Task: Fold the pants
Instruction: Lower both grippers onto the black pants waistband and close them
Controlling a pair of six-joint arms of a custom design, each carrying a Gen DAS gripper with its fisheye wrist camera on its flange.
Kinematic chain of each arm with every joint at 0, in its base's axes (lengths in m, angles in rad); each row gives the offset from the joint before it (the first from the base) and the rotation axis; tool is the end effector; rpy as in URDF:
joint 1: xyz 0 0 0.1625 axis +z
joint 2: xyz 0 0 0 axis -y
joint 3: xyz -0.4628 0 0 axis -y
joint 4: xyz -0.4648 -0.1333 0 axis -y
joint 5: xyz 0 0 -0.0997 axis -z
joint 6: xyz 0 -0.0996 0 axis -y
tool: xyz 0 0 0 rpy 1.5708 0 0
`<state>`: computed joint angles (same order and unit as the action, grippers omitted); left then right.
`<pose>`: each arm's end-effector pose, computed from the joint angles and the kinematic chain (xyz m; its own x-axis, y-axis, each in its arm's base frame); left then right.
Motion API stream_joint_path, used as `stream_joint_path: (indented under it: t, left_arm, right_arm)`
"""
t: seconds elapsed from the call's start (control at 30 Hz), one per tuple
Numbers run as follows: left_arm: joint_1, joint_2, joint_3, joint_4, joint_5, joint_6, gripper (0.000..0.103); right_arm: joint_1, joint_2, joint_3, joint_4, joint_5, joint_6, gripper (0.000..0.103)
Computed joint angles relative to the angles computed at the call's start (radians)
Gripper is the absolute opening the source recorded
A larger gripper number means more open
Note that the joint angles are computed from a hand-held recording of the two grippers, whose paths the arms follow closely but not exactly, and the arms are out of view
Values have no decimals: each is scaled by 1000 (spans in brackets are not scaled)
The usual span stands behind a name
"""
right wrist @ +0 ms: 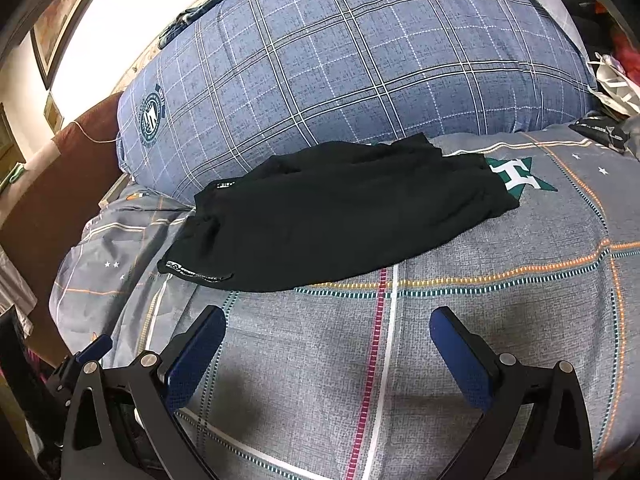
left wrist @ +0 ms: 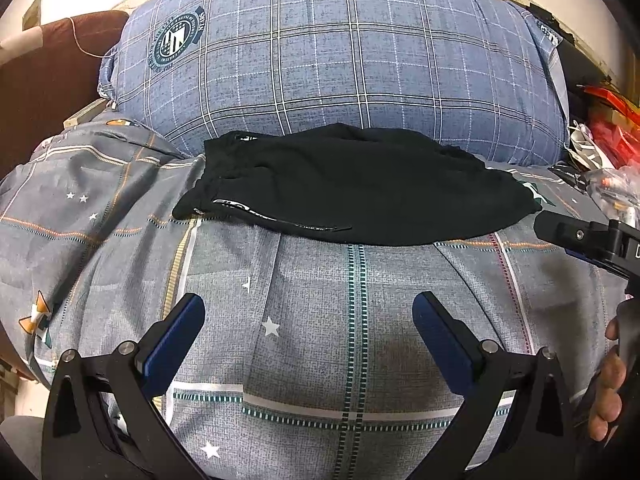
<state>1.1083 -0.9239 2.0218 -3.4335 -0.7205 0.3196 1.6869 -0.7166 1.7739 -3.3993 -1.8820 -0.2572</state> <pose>-0.0850 -0.6371 0.1396 -0.6798 0.0403 -0.7323 0.5641 0.6668 -0.4870 0.1849 -0.6981 0.0631 -0.9172 -0.0828 0.3896 -0.3271 0.7147 -0.6182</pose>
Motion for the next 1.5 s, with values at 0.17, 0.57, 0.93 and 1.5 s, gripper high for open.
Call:
stream_joint_path:
  t: [0.17,0.57,0.93,1.5]
  left_arm:
    - [-1,-17,-24,70,-2,-27,103]
    - [0,44,-324,236,-62,27,103]
    - [74,94,-357,418,-55,-76,103]
    - [110,88,-400,638,-182,-311,103]
  right_arm:
    - [15,-18,-19,31,-16,8,102]
    - [57,23,-294,104,32,-21,102]
    - [-2,88,-324,292,-62,-52,96]
    - [-108,51,-449,546,-112,82,73]
